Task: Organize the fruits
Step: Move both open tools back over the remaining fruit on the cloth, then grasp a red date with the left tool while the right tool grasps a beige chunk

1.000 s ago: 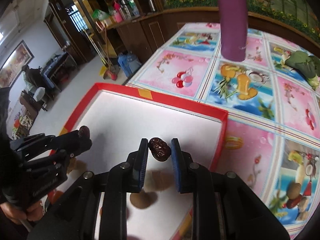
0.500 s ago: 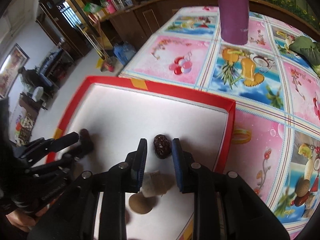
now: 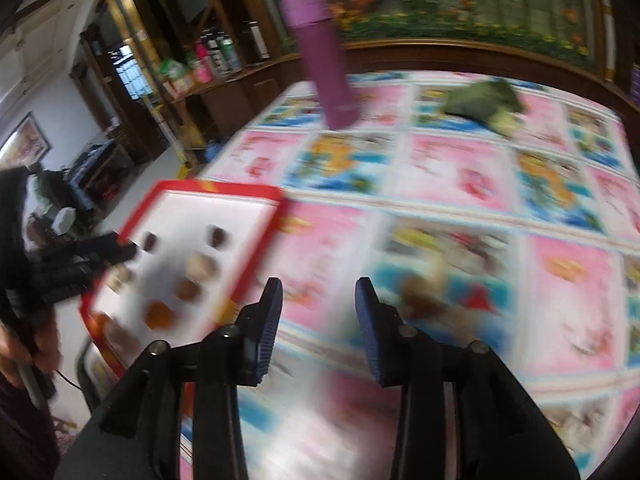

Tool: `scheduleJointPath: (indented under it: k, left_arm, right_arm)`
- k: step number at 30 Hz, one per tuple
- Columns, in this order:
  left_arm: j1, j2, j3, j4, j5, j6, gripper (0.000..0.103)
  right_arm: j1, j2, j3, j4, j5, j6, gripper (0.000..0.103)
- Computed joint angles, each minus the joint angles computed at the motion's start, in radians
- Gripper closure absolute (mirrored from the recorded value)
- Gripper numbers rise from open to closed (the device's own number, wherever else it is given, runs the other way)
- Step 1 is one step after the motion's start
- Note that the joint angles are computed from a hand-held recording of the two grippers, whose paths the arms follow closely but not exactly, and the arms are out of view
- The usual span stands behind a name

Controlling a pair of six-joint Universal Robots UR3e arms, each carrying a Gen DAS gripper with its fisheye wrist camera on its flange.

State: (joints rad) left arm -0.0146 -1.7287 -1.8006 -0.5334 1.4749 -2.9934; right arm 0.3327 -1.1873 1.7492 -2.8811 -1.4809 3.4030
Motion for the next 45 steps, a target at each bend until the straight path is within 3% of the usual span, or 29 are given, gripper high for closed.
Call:
scheduleJointPath:
  k: [6,19,21,23,28,39,42,45]
  left_arm:
    - [-0.145,-0.064,0.059,-0.013,0.029,-0.024,0.047]
    - [-0.28,-0.276,0.295,-0.079,0.085,-0.02,0.047]
    - [-0.298,-0.326,0.354,-0.104,0.082,0.002,0.047]
    - [-0.318,-0.378,0.418,-0.129,0.078,0.033,0.047]
    - [-0.378,-0.523,0.617,-0.225,0.143,0.068,0.047]
    - [-0.419,-0.65,0.818,-0.337,0.053,0.041,0.048]
    - [-0.413,-0.67,0.847,-0.358,0.002,0.023,0.06]
    - [-0.415,-0.695,0.884,-0.36,-0.015,0.005,0.063]
  right_arm:
    - [-0.093,-0.098,0.222,-0.044,-0.013,-0.042,0.063]
    - [-0.127,0.017,0.175,-0.112,0.017,-0.049,0.063]
    - [-0.122,0.023,0.181,-0.136,0.0,-0.057,0.066]
    - [-0.128,0.022,0.195,-0.154,0.004,-0.067,0.078]
    - [-0.197,-0.008,0.25,-0.179,0.071,-0.046,0.078]
    - [-0.294,-0.073,0.31,-0.174,0.136,0.0,0.078]
    - [-0.311,-0.086,0.327,-0.188,0.146,0.01,0.078]
    - [-0.33,-0.098,0.343,-0.204,0.165,0.021,0.078]
